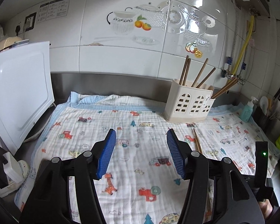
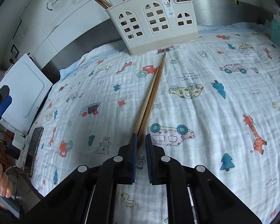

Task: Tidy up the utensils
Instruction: 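Return both tools to the blanket while the right tool grasps the last chopstick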

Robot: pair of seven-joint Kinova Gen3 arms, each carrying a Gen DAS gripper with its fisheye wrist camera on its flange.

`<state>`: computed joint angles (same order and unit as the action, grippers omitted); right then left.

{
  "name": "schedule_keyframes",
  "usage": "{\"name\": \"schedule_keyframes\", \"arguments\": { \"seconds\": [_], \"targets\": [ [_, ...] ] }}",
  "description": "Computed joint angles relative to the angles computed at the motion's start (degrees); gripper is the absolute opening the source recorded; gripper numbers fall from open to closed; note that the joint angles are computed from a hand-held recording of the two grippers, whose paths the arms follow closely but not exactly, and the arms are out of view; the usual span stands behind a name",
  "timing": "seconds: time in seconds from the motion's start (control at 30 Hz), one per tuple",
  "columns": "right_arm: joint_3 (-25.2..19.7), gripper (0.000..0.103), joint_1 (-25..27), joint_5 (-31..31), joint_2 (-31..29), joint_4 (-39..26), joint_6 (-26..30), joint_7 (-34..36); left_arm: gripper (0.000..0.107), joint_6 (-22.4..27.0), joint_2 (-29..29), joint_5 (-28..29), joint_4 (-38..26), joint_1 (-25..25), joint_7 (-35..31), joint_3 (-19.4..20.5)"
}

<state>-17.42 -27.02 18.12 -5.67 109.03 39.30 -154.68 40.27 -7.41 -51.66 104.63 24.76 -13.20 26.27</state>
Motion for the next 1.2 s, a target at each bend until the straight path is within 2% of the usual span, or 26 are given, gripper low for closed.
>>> {"name": "schedule_keyframes", "arguments": {
  "seconds": [0.1, 0.3, 0.5, 0.8, 1.0, 1.2],
  "targets": [
    [-1.2, 0.009, -0.4, 2.9, 1.2, -1.6, 2.6, -2.8, 0.057, -0.4, -0.3, 0.7, 0.8, -0.1, -0.1, -0.3],
    [-0.7, 0.009, -3.2, 6.0, 3.3, -4.3, 6.9, -5.6, 0.057, -0.9, -0.9, 1.3, 1.9, -1.0, 0.1, 0.1],
    [0.6, 0.009, -4.8, 6.6, 4.4, -5.5, 8.7, -6.0, 0.057, -1.6, -0.7, 3.1, 2.4, -1.2, -0.5, 0.2],
    [0.8, 0.009, -8.4, 12.1, 6.7, -7.8, 13.6, -7.6, 0.057, -0.7, 0.6, 3.4, 1.8, 0.7, -0.5, 0.7],
    [1.1, 0.008, -8.8, 13.2, 5.1, -5.4, 11.4, -9.2, 0.057, 0.4, 1.7, 3.5, 1.3, 3.1, -0.7, 0.3],
    [-0.3, 0.007, -7.8, 14.3, 2.1, -2.9, 11.3, -9.7, 0.057, -0.3, 3.0, 5.3, 1.2, 5.5, -1.9, -0.5]
  ]
}}
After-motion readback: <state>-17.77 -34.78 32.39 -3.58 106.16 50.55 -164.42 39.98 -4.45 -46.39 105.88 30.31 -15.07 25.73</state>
